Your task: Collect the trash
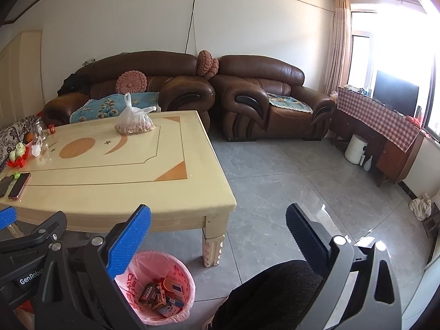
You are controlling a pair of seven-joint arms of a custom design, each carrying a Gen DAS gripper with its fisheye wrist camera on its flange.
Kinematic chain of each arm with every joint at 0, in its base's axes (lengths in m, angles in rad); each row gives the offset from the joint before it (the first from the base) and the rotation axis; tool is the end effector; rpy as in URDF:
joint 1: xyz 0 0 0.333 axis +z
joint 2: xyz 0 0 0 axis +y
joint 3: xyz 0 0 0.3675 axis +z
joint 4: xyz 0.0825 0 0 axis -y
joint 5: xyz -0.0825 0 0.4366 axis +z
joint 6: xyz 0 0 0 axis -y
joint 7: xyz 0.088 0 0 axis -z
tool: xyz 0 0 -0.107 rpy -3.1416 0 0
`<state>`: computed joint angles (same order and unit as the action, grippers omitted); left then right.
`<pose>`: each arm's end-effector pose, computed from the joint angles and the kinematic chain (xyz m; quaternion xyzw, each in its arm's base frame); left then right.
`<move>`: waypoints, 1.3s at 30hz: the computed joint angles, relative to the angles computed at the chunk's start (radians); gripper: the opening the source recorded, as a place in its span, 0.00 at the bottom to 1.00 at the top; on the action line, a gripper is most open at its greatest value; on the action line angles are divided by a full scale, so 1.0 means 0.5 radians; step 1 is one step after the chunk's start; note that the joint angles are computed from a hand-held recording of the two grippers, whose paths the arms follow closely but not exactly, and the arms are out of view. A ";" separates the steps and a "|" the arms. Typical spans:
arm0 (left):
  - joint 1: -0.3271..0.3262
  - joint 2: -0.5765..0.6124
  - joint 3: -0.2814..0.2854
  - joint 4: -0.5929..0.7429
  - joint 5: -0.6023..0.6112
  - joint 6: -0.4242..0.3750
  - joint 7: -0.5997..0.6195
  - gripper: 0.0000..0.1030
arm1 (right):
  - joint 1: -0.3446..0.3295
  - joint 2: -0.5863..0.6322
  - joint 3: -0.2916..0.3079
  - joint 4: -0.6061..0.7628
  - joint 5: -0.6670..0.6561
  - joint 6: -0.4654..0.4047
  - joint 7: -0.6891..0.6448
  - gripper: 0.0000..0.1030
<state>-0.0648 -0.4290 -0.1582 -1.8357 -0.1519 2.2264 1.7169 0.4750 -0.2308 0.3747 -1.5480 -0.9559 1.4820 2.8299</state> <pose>0.4617 -0.1369 0.8422 -0.5286 0.7498 -0.3181 0.2391 0.3697 0.3380 0.8531 -0.4113 0.7651 -0.4554 0.1951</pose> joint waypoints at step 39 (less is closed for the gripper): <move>0.022 -0.013 0.024 -0.006 -0.031 0.017 -0.004 0.94 | 0.023 0.045 -0.020 0.040 0.004 0.034 -0.070 0.93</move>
<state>-0.0538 -0.4353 -0.1460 -1.8386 -0.1671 2.2347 1.7147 0.4868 -0.2083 0.3645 -1.5280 -0.9540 1.4988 2.7949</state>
